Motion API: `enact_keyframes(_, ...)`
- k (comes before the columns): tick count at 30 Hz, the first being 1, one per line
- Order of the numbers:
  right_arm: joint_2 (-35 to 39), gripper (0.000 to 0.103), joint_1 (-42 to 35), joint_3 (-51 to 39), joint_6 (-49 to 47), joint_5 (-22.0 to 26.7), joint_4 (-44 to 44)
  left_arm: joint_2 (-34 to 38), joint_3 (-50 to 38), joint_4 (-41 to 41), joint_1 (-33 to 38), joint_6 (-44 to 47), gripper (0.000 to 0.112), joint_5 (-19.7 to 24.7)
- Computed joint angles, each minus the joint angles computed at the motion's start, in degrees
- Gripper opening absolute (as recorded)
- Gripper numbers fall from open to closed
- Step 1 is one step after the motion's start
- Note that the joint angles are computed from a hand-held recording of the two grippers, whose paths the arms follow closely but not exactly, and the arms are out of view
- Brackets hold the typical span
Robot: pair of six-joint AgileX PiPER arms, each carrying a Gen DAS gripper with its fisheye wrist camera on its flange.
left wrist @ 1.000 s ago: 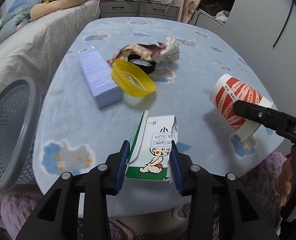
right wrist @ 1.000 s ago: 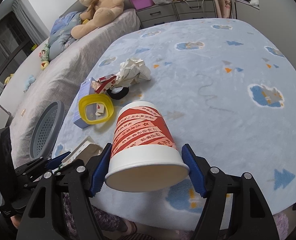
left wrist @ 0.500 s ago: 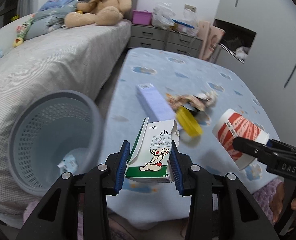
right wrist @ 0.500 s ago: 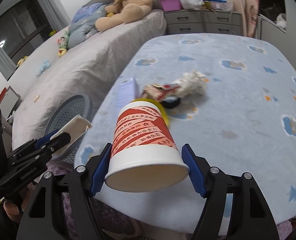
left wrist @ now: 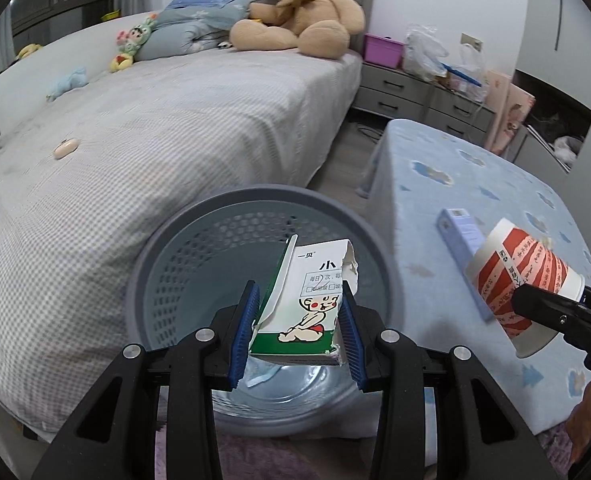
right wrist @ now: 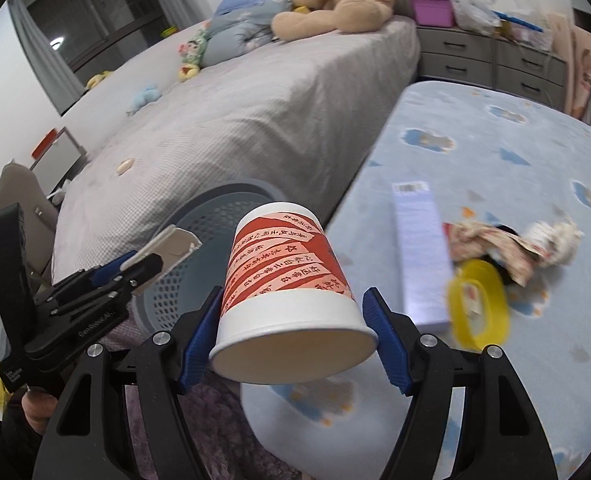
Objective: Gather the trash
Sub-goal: 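Carry the cup and carton over the basket and open both grippers to drop them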
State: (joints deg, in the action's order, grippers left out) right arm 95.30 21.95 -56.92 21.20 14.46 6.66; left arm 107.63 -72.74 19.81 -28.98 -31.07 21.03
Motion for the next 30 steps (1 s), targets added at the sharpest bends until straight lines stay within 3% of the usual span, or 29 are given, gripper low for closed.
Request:
enact_keyframes(9, 13.3, 0.068, 2.8, -15.4, -10.8, 4.6, 8.3, 3.2, -1.3, 1.0, 4.2, -0.5, 0.038, -0.1)
enact_keyframes(13, 18.0, 0.068, 3.8, -21.1, -10.7, 6.6, 7.0, 3.9, -1.4, 1.3, 5.8, -0.3, 0.038, -0.6)
enact_keyframes(24, 23.2, 0.07, 4.2, -27.4, -10.9, 9.1, 6.2, 4.9, -1.9, -1.4, 8.2, 2.1, 0.039, -1.7)
enact_keyframes(30, 22.8, 0.077, 4.4, -26.5, -9.3, 7.6, 4.8, 4.2, -1.1, 2.5, 8.2, -2.1, 0.055, -1.5)
